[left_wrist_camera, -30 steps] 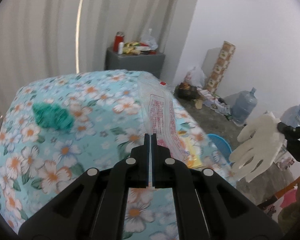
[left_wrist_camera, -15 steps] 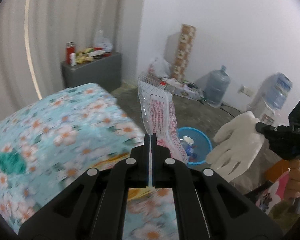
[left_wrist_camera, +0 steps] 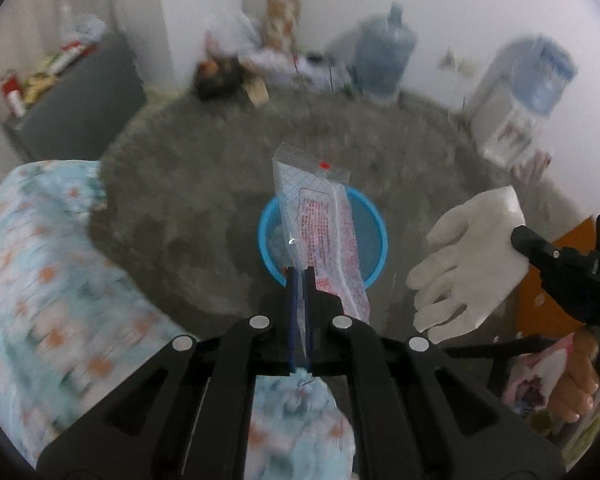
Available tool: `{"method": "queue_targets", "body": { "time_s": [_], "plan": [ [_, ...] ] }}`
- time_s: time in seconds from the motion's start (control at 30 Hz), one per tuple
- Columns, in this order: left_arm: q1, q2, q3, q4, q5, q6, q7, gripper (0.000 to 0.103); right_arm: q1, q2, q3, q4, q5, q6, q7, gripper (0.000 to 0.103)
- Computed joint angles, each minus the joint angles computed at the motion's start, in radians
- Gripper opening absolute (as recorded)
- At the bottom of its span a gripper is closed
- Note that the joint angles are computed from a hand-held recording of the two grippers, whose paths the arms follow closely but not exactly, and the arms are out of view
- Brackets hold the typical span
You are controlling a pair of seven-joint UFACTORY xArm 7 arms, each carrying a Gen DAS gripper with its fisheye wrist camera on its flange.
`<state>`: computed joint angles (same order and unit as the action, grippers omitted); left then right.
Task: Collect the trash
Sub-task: 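Carry tissue and wrapper over the blue wastebasket and open both tools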
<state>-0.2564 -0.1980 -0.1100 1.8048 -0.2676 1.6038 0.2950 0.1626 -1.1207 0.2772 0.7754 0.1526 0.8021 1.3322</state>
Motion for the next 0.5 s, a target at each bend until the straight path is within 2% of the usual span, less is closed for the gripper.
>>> {"method": "queue_targets", "body": {
  "time_s": [0.07,0.2,0.33,0.37,0.4,0.43,0.47,0.5],
  "plan": [
    [-0.024,0.061,-0.051,-0.006,0.056,-0.015,-0.029,0.001,0.013,-0.011,-0.032,-0.072,0.019,-0.029,-0.003,0.005],
    [-0.073,0.154,-0.092,-0.017,0.137,-0.041,-0.078,0.001,0.008,0.031,-0.072,-0.143,0.021,-0.040,-0.029,0.005],
    [-0.115,0.243,-0.098,0.001,0.159,-0.041,-0.103,0.002,-0.004,0.101,-0.103,-0.188,0.022,-0.076,-0.053,0.008],
    [-0.124,0.252,-0.098,-0.011,0.169,-0.052,-0.105,0.004,-0.011,0.125,-0.107,-0.192,0.020,-0.072,-0.055,0.009],
    [-0.134,0.268,-0.099,-0.012,0.185,-0.059,-0.110,0.008,-0.013,0.144,-0.111,-0.204,0.020,-0.083,-0.060,0.015],
    [-0.144,0.280,-0.098,-0.020,0.209,-0.067,-0.117,0.023,-0.013,0.160,-0.117,-0.212,0.022,-0.092,-0.064,0.031],
    [-0.151,0.284,-0.097,-0.031,0.226,-0.081,-0.126,0.036,-0.019,0.174,-0.120,-0.217,0.021,-0.081,-0.059,0.040],
    [-0.154,0.284,-0.094,-0.047,0.232,-0.110,-0.131,0.036,-0.030,0.185,-0.115,-0.223,0.020,-0.070,-0.043,0.044]
  ]
}}
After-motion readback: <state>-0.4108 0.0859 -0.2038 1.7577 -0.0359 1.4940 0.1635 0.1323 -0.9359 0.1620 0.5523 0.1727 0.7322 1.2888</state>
